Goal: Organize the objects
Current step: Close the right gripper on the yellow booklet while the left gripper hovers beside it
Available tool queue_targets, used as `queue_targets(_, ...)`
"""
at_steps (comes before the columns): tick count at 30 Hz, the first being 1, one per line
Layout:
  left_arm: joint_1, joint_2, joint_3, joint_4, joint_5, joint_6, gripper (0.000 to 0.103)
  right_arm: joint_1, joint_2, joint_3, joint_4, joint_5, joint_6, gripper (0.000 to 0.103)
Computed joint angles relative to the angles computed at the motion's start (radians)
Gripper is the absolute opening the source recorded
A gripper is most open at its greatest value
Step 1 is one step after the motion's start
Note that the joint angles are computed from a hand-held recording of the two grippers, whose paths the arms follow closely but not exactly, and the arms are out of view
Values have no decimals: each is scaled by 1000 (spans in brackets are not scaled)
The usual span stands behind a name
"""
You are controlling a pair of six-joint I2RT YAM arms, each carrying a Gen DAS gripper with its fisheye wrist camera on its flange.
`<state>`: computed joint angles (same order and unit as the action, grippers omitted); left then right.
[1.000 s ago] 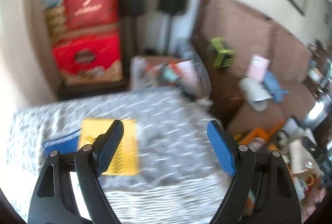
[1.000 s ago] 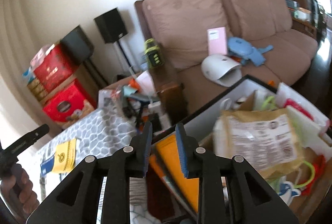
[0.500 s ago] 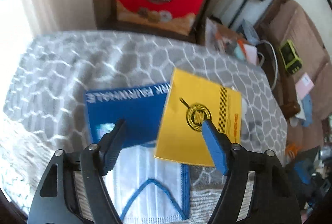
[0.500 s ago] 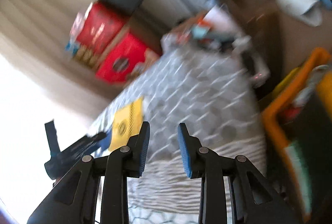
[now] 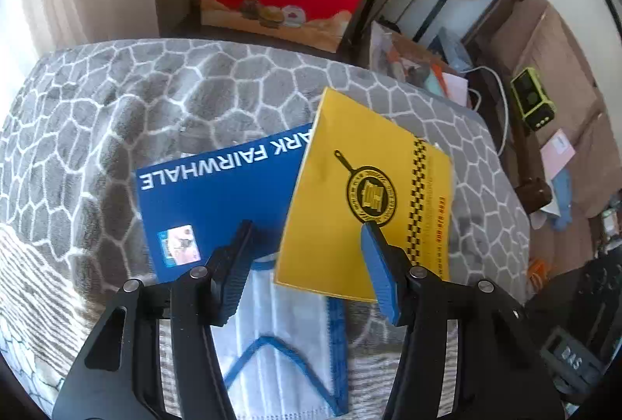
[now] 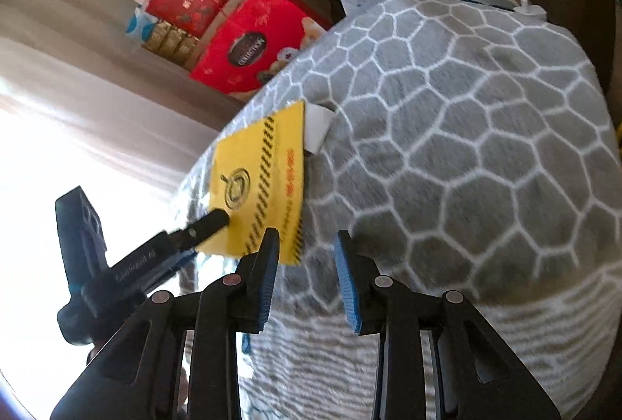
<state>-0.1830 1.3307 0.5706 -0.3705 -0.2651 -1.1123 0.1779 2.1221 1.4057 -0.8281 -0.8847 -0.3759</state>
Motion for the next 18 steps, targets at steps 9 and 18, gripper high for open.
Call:
queue_targets(9, -24, -3, 34, -18, 22, 11, 51, -1, 91, 85, -134, -90, -54, 28)
queue_targets(18, -91, -16, 80, -55, -9, 1, 52, -66, 84, 133, -227, -132, -133, 16)
